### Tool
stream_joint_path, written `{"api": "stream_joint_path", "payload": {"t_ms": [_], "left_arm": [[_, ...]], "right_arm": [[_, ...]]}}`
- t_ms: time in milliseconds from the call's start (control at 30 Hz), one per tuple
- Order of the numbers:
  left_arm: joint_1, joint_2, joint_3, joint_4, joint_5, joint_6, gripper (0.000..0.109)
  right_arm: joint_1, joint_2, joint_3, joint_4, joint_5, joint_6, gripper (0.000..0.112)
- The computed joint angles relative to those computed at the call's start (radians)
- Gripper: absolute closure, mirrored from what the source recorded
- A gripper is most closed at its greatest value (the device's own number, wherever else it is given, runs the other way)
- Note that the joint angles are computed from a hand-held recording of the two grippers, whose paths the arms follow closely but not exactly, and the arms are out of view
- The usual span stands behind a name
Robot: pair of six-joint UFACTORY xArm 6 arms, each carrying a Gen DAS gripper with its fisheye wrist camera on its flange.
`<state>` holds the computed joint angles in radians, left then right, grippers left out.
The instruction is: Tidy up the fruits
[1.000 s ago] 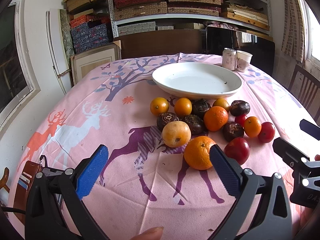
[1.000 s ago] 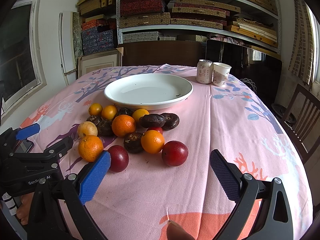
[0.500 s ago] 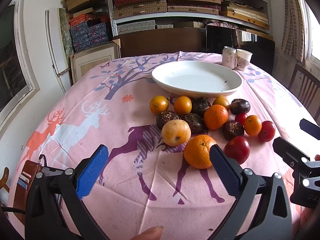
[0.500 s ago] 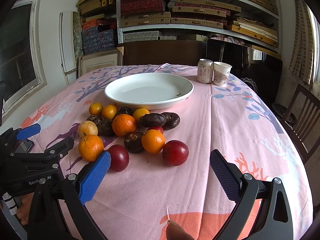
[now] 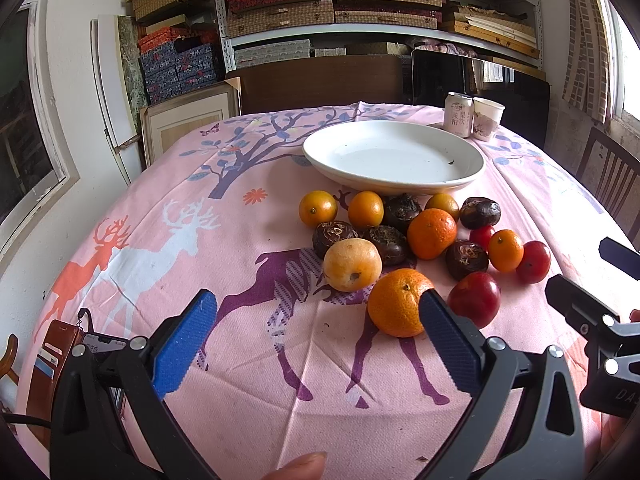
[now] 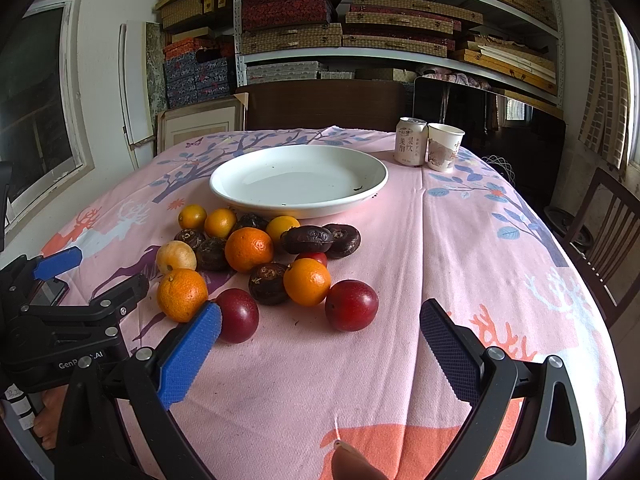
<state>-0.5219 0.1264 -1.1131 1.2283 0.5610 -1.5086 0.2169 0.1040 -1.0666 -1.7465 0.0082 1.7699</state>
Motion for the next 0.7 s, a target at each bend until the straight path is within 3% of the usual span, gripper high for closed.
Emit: {"api": "stream_joint_path", "payload": {"t_ms": [700], "left_arm": [[0.001, 0.001, -0.002, -0.007, 0.0, 0.007, 0.009]], "right_arm": [[0.0, 0.001, -0.002, -0.023, 0.0, 0.022, 0.013]]}}
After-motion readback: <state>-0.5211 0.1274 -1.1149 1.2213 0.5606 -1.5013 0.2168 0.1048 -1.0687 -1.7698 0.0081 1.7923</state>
